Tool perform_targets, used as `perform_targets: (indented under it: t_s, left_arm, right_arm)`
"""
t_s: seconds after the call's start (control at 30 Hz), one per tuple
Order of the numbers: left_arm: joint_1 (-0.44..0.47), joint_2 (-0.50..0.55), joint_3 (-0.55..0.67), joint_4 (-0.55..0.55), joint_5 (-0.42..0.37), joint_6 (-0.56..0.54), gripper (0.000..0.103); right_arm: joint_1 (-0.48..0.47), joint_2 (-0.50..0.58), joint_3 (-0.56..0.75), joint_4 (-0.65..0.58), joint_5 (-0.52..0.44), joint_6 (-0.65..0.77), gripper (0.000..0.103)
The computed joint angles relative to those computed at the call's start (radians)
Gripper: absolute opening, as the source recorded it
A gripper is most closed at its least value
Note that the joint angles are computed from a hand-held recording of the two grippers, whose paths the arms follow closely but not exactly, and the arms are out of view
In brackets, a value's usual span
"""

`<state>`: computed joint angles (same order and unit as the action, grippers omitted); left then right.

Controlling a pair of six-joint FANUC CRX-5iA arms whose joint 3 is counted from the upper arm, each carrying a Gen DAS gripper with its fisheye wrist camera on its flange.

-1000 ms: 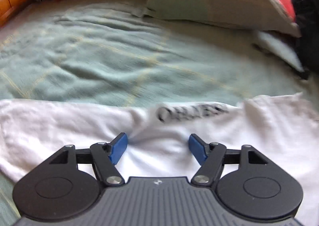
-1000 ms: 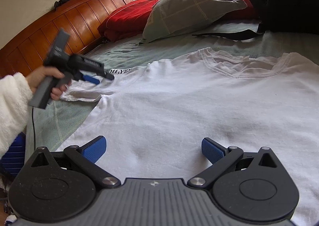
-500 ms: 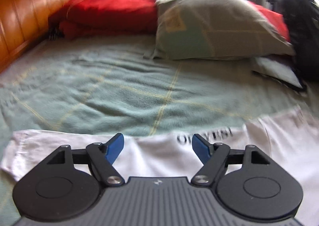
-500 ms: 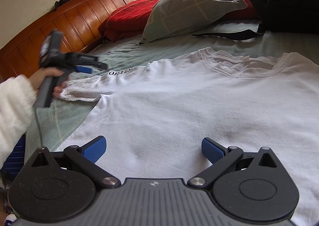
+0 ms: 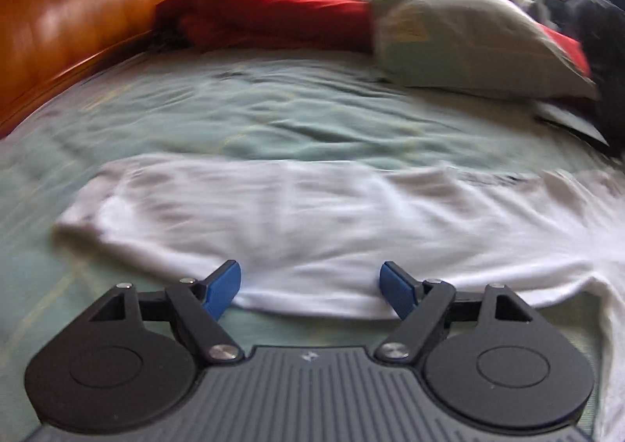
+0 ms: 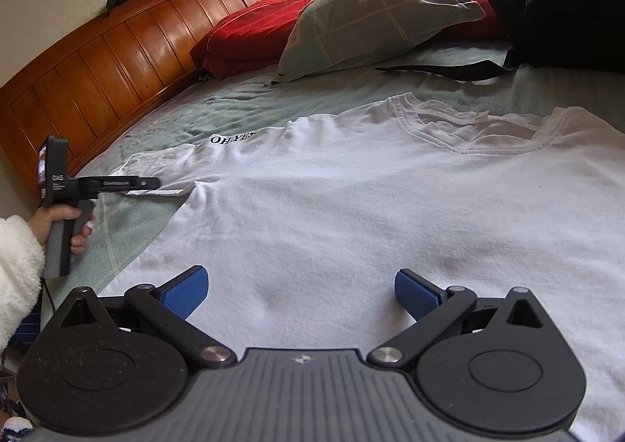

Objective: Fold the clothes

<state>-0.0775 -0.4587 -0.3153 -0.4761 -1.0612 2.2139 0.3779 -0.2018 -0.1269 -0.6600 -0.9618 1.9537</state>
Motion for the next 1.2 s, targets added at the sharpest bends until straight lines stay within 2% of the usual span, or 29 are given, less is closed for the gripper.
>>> perform_targets:
  t_s: [0.03,0.1,0.13,0.27,0.37,0.5,0.57,0.63,0.7,0.83,0.93,1.07,1.2]
  left_arm:
    - [0.0,0.008,0.02,-0.024,-0.047,0.031,0.08]
    - [0.007,0.009,0.041,-0.057,-0.092,0.081,0.076]
    - [0.015,-0.002,0.038,-0.058,-0.079,0.088,0.076]
    - [0.056,-0.026,0.001,0.001,0.073,0.011,0.08]
    - [0.083,0.023,0.007,0.05,0.098,-0.053,0.08]
    - [0.048,0.083,0.061,-0.049,-0.039,0.089,0.087]
    - [0.016,0.102,0.098,-0.092,-0.113,0.138,0.086]
    - [-0.048,0.122,0.14,-0.13,-0.165,0.13,0.082]
    - [-0.085,0.108,0.141,-0.092,-0.108,0.062,0.084]
    - [-0.134,0.111,0.126,0.083,0.082,-0.125,0.086]
    - [-0.214,0.19,0.167,0.101,0.132,-0.212,0.086]
    - [-0.284,0.271,0.198,0.089,0.138,-0.286,0.086]
    - [-0.298,0.249,0.158,0.06,0.105,-0.218,0.089]
  right_arm:
    - [-0.001,0.0,0.0,-0.001,0.0,0.001,0.103]
    - [0.0,0.001,0.0,-0.001,0.001,0.0,0.103]
    - [0.001,0.0,-0.001,0.0,0.003,-0.001,0.103]
    - [0.006,-0.001,-0.004,0.005,0.008,-0.001,0.103]
    - [0.007,-0.002,-0.005,0.008,0.009,0.0,0.103]
    - [0.003,0.0,-0.002,0.004,0.004,0.0,0.103]
    - [0.003,0.0,-0.002,0.004,0.004,0.0,0.103]
    - [0.005,-0.001,-0.003,0.006,0.005,-0.002,0.103]
    - [0.005,-0.002,-0.004,0.006,0.006,-0.004,0.103]
    - [0.009,-0.004,-0.006,0.011,0.01,-0.009,0.103]
    - [0.009,-0.004,-0.007,0.012,0.009,-0.006,0.103]
    - [-0.005,0.004,0.001,-0.008,-0.002,0.006,0.103]
    - [-0.01,0.005,0.005,-0.014,-0.007,0.007,0.103]
